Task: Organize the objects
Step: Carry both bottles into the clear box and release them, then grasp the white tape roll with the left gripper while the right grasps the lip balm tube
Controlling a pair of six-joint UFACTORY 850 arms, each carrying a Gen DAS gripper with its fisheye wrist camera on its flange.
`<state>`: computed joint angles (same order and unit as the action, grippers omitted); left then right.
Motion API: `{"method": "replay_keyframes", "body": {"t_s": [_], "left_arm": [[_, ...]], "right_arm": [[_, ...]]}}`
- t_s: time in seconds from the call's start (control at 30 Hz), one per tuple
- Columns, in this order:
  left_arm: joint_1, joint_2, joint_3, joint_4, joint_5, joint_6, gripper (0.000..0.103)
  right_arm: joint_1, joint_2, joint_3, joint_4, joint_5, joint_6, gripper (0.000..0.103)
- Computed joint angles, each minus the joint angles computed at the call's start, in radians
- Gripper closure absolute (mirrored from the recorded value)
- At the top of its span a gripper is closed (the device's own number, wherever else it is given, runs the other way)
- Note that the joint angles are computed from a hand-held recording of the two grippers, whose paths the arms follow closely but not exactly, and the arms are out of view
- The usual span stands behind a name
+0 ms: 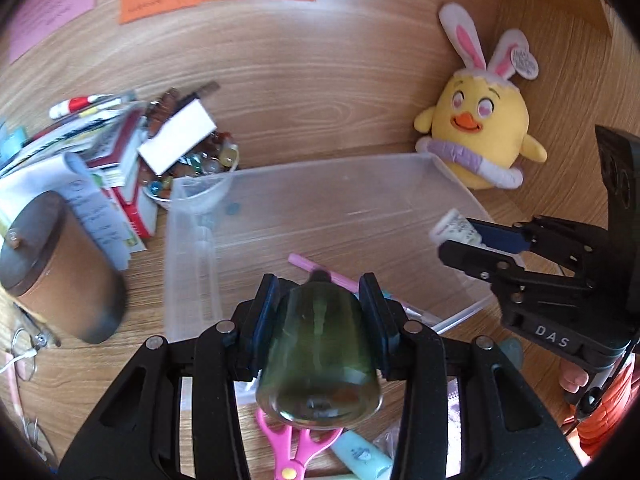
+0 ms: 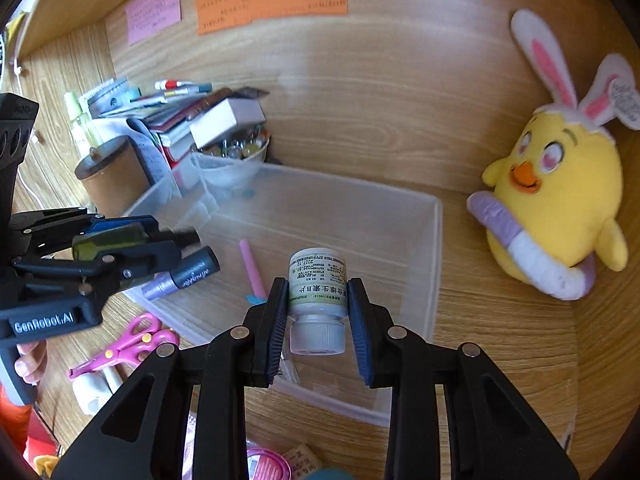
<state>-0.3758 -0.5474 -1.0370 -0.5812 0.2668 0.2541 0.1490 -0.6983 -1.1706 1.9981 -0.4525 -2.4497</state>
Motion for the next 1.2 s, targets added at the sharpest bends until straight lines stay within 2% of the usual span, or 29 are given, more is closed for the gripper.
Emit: {"method": "replay_keyframes", "body": {"t_s": [0.17, 0.37, 0.43, 0.57, 0.67, 0.73, 0.83, 0.9, 0.97, 1.07, 1.2], "left_arm": [[0.005, -0.023, -0.029, 0.024, -0.028, -0.005, 0.062], [0.006, -0.031, -0.044, 0.003, -0.039, 0.033, 0.062], [0.004, -0.025, -0.039, -0.019, -0.037, 0.061, 0.061], [0.000, 0.005, -0.006, -0.037, 0.000, 0.071, 0.048], [-0.007, 0.032, 0.025, -0.065, 0.031, 0.093, 0.045], [-0.016, 0.058, 0.053, -0.091, 0.057, 0.109, 0.041], [-0.041, 0.093, 0.100, -0.163, 0.120, 0.158, 0.027], [-0.061, 0.115, 0.130, -0.227, 0.165, 0.203, 0.015], [-0.081, 0.139, 0.165, -0.265, 0.205, 0.227, 0.012], [-0.105, 0.173, 0.216, -0.297, 0.244, 0.237, 0.008], [-0.133, 0.210, 0.286, -0.300, 0.281, 0.197, 0.007]], "right_arm": [[0.019, -0.020, -0.015, 0.058, 0.045, -0.071, 0.076], [0.031, -0.024, -0.022, 0.019, 0.070, -0.050, 0.076], [0.029, -0.021, -0.025, -0.048, 0.064, 0.019, 0.076], [0.024, -0.004, -0.006, -0.057, 0.051, 0.027, 0.076], [0.016, 0.014, 0.015, -0.055, 0.032, 0.023, 0.074], [0.011, 0.031, 0.035, -0.034, 0.017, -0.002, 0.071], [0.002, 0.065, 0.080, 0.041, -0.006, -0.083, 0.060], [-0.006, 0.094, 0.124, 0.124, -0.032, -0.169, 0.045], [-0.014, 0.121, 0.165, 0.191, -0.058, -0.239, 0.038], [-0.030, 0.159, 0.223, 0.247, -0.097, -0.305, 0.034], [-0.062, 0.197, 0.294, 0.235, -0.152, -0.300, 0.028]]}}
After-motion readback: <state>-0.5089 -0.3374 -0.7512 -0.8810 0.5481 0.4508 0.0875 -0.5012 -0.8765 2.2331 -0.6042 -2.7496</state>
